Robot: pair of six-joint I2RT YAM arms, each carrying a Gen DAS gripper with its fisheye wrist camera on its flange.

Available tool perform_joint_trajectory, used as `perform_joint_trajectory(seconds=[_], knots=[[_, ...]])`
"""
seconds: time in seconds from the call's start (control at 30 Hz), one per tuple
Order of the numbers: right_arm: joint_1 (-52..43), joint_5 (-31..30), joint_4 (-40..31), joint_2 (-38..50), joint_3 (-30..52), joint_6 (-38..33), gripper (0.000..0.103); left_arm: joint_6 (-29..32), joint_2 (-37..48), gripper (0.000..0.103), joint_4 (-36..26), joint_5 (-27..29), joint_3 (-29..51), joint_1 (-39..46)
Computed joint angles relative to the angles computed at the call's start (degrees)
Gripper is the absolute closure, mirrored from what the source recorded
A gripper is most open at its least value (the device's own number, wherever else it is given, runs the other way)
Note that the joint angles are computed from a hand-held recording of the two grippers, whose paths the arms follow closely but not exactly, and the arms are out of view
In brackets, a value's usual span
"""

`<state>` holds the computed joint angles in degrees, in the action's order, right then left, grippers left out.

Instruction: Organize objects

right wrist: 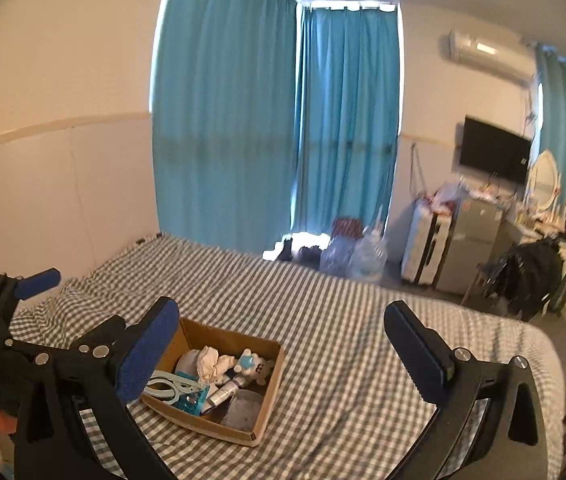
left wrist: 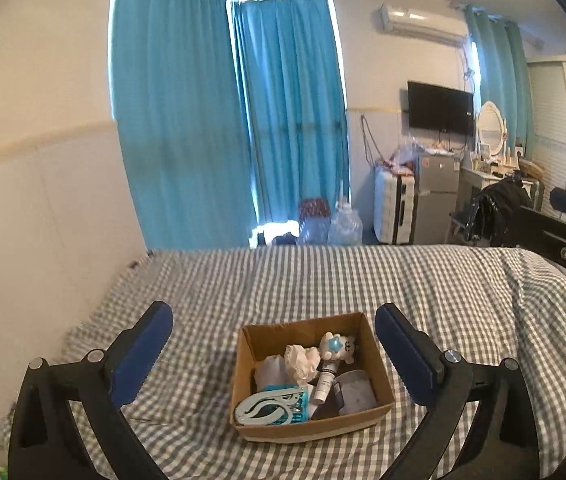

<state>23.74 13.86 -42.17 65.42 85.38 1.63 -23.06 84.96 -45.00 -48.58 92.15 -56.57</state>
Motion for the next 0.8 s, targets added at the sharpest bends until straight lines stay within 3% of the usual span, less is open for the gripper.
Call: perform_joint_trajectory(seconds=[0.27, 0.4, 0.57, 0.63, 0.73, 0.8], knots=[[6.57, 5.4, -3.97, -11.88, -3.2, 2.31, 0.0, -12.32, -5.72, 0.0, -8.58, -14.93, -2.24, -15.66], [15.44, 15.92, -2.96, -17.96, -8.29, 1.67, 0.0, -22.53, -5.91, 0.0, -16.19, -22.56, -2.21, -22.59], [33.51, 37.8, 4.99, -28.34, -21.82, -1.78, 0.0, -36.91, -5.8, 0.0, -23.9, -29.3, -5.63, -28.45], [37.45, 41.67, 8.37, -32.33, -28.05, -0.48, 0.0, -42.22, -5.06, 0.0, -25.55, -30.36, -7.75, -29.2], [42.31, 47.19, 12.04, -36.99, -37.57, -0.03, 0.0, -41.25, -5.37, 0.0, -20.76, -27.78, -13.08, -28.05], [40.33, 48.08, 11.88, -37.46, -42.25, 2.5, 0.0, -47.02, -3.61, 0.0, -23.39, -28.73, -15.25, -27.75]])
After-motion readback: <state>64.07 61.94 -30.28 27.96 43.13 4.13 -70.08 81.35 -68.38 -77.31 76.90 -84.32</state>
